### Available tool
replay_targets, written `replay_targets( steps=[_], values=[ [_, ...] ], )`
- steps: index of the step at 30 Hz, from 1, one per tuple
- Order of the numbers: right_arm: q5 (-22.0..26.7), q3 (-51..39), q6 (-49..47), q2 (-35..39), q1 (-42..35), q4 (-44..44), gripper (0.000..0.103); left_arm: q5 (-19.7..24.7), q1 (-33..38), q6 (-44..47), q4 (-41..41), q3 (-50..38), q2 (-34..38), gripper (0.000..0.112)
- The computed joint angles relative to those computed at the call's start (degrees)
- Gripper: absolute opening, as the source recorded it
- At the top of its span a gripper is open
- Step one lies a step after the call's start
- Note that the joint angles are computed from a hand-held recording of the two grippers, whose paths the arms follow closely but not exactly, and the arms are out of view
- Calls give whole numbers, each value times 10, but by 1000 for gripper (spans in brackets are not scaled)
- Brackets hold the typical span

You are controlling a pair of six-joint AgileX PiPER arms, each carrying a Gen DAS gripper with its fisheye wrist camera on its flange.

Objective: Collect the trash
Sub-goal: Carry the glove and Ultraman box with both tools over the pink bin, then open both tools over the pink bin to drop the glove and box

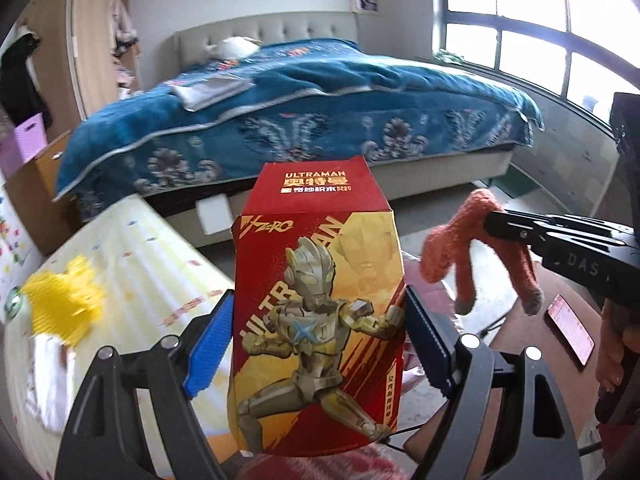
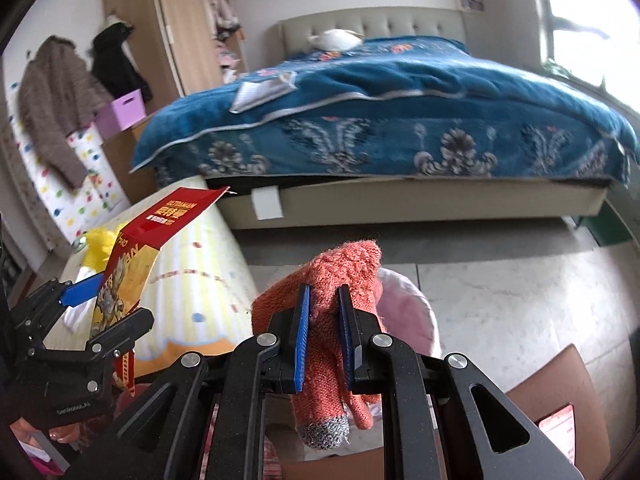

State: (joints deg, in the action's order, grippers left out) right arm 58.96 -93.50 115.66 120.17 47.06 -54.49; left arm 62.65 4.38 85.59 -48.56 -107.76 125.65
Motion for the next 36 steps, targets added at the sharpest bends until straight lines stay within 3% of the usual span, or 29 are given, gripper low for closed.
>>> replay_targets(
  steps=[10,14,17,24,30,36],
  values=[
    [-83,93,32,-20,-58,-4,15,7,-68,-87,54,-78,64,79],
    [-107,87,13,-7,-82,7,18,22,-80,-137,67,-135,96,91],
    [-125,94,12,-4,-97,12,37,21,-76,-140,64,-149,103,94],
    [-116,91,32,-2,-90,5,40,10,-50,-124,49,-135,85,94],
    [-71,58,18,-4,-60,-3,40,9,-16,-110,29,-120,58,94],
    [-6,-53,-59,24,-19,-1,40,12,36,-92,13,-114,36,94]
  ],
)
